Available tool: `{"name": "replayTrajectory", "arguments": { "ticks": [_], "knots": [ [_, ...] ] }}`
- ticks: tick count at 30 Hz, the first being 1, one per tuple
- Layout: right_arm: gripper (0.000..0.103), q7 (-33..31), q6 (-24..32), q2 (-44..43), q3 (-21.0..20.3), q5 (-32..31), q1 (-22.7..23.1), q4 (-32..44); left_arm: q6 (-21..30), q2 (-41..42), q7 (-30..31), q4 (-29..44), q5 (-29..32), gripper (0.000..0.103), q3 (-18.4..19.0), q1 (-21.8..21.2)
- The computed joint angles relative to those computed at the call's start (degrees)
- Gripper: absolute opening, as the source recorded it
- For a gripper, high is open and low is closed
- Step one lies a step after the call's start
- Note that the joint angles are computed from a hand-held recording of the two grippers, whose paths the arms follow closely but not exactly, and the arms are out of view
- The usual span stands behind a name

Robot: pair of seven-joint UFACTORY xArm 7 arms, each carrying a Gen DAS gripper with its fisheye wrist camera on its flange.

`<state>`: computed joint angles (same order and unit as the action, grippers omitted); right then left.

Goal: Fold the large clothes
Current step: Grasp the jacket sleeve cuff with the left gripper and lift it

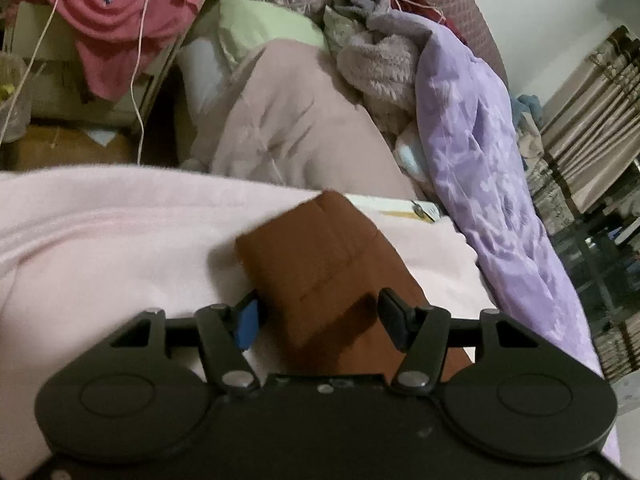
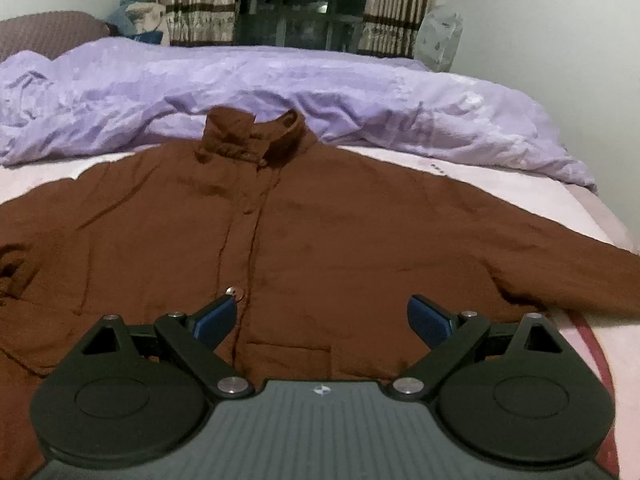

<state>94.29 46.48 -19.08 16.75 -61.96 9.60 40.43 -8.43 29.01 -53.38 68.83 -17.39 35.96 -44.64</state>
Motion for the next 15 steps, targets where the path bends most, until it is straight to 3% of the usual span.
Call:
{"name": "replayTrajectory", "arguments": {
  "ticks": [1, 5, 7, 10, 15],
  "knots": [
    [0.103, -0.24, -0.48, 0.59, -0.31, -0.03, -0.15, 0.21, 0.18, 0.65, -0.12, 0.55, -0.11, 0.057, 0.49, -0.37],
    [0.103, -0.74, -2.31, 1.57, -1.35, -0.21, -0.46, 0.21, 1.55, 1.88, -2.89, 1.87, -0.8, 0.023, 1.22, -1.08],
    [0.103, -0.67, -2.81, 1.02, -1.63, -0.3, -0.68, -0.32, 1.87, 3.07, -4.26, 2.65, -0.06, 0.014, 4.76, -4.18],
    [0.103, -0.3, -3.78, -0.62, -2.05, -0.6, -1.47, -1.55, 1.4, 4.14, -5.09, 3.23, 1.54, 0.011, 12.4, -11.87],
    [0.103, 0.16, -7.64, -5.64, -2.54, -0.17, -3.64, -5.39, -1.99, 3.02, -0.16, 7.91, 1.96, 0.011, 15.12, -19.01]
  ]
}}
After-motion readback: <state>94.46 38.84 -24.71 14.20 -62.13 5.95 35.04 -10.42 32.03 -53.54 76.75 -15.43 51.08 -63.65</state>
